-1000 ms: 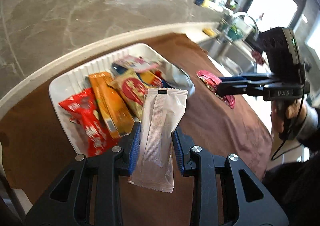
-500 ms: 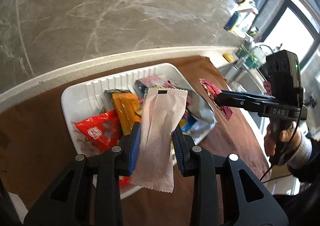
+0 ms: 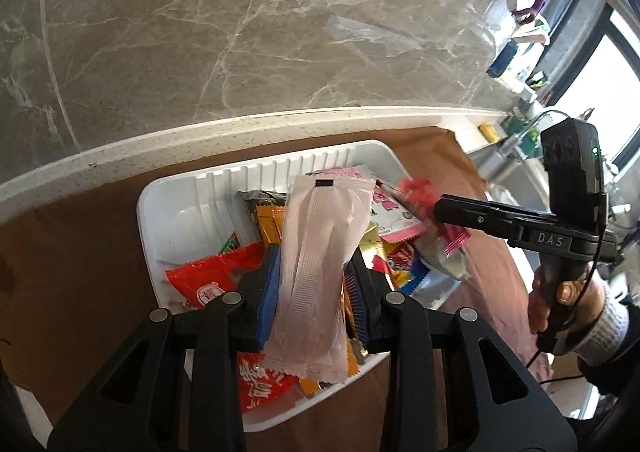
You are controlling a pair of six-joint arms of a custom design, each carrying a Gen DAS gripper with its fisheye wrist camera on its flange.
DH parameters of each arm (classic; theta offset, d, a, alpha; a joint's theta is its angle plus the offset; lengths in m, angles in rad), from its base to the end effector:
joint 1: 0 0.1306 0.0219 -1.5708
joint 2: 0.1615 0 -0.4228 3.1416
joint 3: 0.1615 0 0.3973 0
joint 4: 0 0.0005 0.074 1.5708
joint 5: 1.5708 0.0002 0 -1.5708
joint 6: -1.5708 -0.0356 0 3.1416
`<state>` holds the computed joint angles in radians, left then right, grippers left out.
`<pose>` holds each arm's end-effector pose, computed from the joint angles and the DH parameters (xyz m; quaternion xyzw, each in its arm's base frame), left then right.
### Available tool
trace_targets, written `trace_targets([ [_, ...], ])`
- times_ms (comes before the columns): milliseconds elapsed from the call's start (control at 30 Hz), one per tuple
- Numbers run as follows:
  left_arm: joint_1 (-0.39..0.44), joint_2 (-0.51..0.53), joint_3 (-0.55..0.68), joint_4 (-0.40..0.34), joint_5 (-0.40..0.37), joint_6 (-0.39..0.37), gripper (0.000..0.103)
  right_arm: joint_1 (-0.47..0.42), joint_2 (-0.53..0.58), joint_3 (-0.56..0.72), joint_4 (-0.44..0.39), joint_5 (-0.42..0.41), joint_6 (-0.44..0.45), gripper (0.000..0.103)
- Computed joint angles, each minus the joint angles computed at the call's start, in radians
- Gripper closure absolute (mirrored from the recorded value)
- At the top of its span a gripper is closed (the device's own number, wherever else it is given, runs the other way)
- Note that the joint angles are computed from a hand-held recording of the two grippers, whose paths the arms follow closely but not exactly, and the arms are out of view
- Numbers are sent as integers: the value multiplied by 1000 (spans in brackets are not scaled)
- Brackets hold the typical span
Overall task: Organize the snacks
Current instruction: 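Open the left gripper over the tray while right releases the red packet there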
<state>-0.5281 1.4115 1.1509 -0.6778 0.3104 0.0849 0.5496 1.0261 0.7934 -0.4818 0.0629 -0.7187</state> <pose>0.4005 -0.2468 0.3639 0.2533 0.9055 -0.2328 0.2486 0.2854 0.1716 0.3592 0.0898 0.9049 0.2228 0.3512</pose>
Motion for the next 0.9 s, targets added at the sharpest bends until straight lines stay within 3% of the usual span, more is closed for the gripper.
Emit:
trace_targets([
  [100,-7,-3,-7,22,-26,9,52,1,4,5,-8,12,10,63],
  [133,-8,-6,-10,30,-30,13,50,6,-1,3,-7,25,12,59],
  [500,-37,-77,-38,79,-119,10,46,84,-80,-6,-3,144,33,44],
  [567,-48,-96,-48,82,-140,12,44,108,-96,-11,-5,173,32,36],
  [700,-77,-143,-76,83,-175,20,30,174,-131,-17,-27,250,20,29],
  [900,-144,-222,-112,57,-278,57,26,284,-186,-24,-89,374,-23,19],
])
